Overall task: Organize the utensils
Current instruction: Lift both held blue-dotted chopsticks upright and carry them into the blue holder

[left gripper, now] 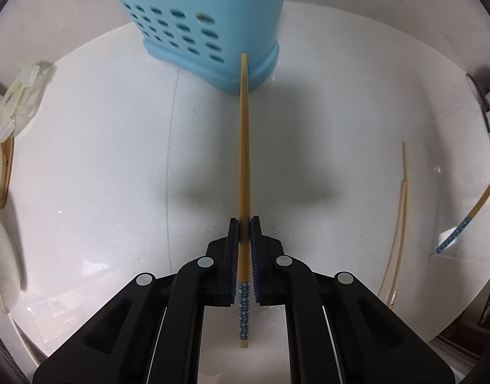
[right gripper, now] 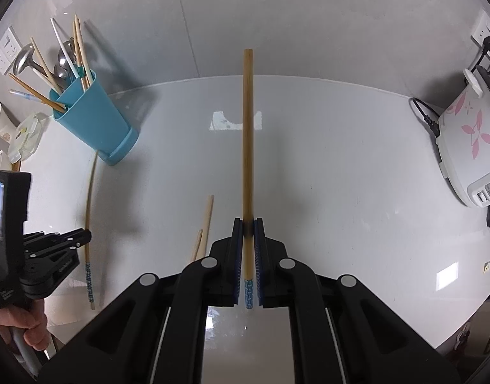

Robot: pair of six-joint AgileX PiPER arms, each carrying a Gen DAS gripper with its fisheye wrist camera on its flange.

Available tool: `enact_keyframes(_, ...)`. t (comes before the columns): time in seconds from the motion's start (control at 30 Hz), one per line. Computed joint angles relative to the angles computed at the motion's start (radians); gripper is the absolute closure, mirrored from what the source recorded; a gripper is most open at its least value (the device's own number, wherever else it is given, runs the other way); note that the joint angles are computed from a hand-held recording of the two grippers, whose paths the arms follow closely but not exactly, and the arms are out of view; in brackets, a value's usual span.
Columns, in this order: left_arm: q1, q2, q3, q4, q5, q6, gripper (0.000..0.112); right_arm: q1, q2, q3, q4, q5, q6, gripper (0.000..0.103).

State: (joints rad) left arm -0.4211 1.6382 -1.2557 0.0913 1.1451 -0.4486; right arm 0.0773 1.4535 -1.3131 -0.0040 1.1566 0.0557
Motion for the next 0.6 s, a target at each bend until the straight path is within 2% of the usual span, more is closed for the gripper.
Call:
enact_keyframes(0.37, -0.001, -0.184, 0.012, 0.014, 0.020, -0.032, 0.105, 0.015, -0.033, -0.023, -0.011, -0.027, 0.003, 0.097)
enact_keyframes(0.6, -0.008, -0.202, -0.015, 0.031, 0.008, -0.032, 0.105, 0.012, -0.036, -0.046, -0.004, -0.016, -0.004, 0.097)
